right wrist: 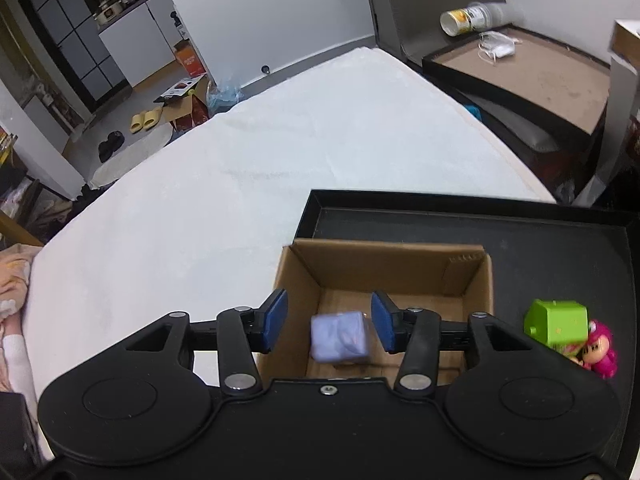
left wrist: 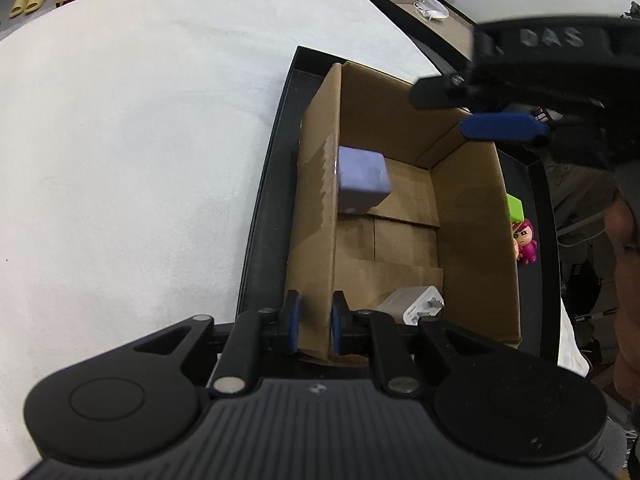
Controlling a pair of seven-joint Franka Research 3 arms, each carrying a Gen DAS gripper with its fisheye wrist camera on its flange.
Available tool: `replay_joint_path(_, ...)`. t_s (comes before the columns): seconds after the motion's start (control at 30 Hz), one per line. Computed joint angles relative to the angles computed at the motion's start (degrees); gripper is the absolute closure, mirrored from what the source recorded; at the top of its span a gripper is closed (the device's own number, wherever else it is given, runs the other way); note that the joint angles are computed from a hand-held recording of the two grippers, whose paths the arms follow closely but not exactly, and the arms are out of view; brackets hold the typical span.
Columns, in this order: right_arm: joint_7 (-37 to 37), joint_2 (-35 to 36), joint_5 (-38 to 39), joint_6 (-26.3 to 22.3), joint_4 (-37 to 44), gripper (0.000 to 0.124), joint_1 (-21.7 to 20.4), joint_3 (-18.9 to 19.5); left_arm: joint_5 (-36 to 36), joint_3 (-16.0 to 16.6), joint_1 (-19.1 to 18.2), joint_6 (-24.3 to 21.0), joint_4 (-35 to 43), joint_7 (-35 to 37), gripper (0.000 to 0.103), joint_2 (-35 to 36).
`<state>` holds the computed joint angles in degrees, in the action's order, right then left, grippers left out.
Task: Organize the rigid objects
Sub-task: 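Carry the lavender cube into the box and release it, then move the right gripper down to the brown-haired doll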
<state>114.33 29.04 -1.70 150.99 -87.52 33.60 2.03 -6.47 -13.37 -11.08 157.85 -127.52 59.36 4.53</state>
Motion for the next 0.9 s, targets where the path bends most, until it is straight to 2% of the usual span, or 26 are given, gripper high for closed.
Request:
replay_joint_path(0.4,0.3,-8.7,0.0,2.2,-11.2,0.063,-2.2,0.0,2.2,0.3,-0.2,-0.4,0.3,-2.8,0.089,0.3)
replay_joint_path(0.9,5.1,-15.5,-4.1,4.8,-23.2,0.063,-6.2,-0.4,6.0,0.3,-0.6,-1.6,1.2,-6.4,0.089,0.6)
